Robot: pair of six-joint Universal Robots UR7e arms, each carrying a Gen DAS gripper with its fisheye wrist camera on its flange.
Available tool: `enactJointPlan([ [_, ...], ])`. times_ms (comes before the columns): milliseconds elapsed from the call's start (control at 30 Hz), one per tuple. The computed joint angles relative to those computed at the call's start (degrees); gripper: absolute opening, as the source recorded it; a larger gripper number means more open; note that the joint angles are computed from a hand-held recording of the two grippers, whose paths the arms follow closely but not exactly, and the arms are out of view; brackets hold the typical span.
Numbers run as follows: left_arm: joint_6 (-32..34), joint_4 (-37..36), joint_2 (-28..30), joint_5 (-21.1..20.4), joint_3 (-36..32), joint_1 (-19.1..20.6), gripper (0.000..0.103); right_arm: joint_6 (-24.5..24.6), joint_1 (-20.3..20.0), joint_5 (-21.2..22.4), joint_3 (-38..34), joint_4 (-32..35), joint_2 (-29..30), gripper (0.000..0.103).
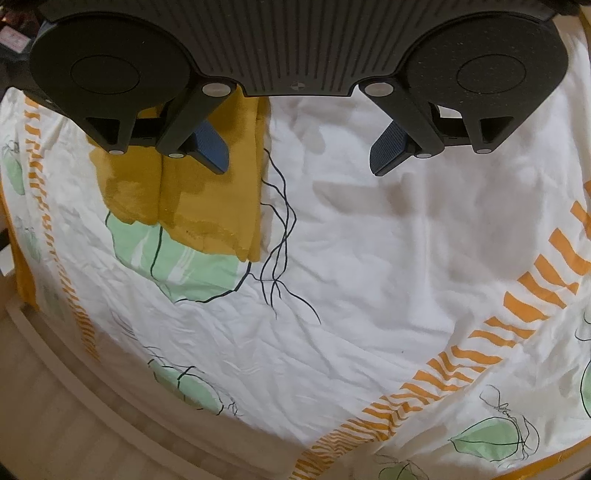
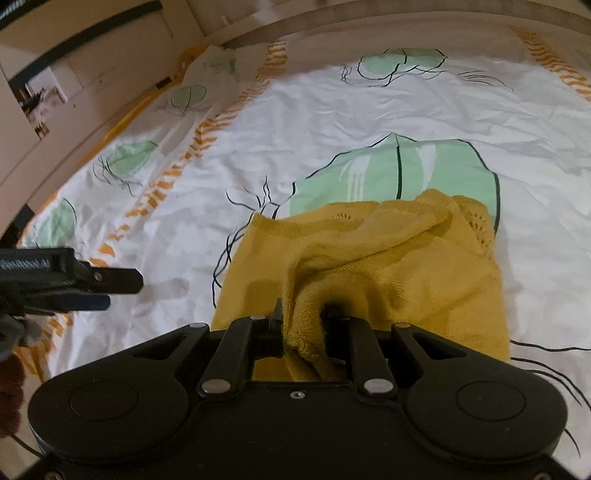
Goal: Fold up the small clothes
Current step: 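Lift the sweater edge with the right tool and fold it over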
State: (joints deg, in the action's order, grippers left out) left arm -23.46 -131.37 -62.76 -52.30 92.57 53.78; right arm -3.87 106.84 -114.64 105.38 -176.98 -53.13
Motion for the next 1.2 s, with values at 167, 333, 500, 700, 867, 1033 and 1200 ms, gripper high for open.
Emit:
enactJointPlan([
  [167, -0.3, 0.3, -0.2, 0.1, 0.0, 0.3, 0.083, -1.1, 0.7, -1.9, -1.1, -0.2, 2.2, 0.022],
  [333, -0.7, 0.6, -0.3, 0.1, -0.1, 0.6, 0.083, -3.3, 1.4, -3.6, -2.2, -0.1, 4.3, 0.026],
  [500, -1.1, 0.7, -0.3, -0.1, -0.2, 0.6, 0.083, -6.1, 1.7, -1.8, -1.4, -3.7, 4.9, 0.055],
  [700, -1.5, 0.0, -0.5, 0.1, -0.1, 0.8, 0.083, -13.8, 2.1, 3.4, -0.1, -8.6, 6.2, 0.064],
  [867, -2.3, -0.7, -0.7, 0.5, -0.1, 1.0, 0.083, -18.0, 2.3, 8.9, 0.5, -8.8, 6.4, 0.064],
  [1033, -2.7, -0.6, -0.6, 0.5, -0.4, 1.3, 0.083, -17.9, 2.1, 10.6, 3.2, -10.8, 4.2, 0.064],
  [1200, -2.1, -1.4, -0.1, -0.5, -0.5, 1.3, 0.083, -19.8, 2.4, 7.7, 7.2, -14.3, 0.9, 0.065],
])
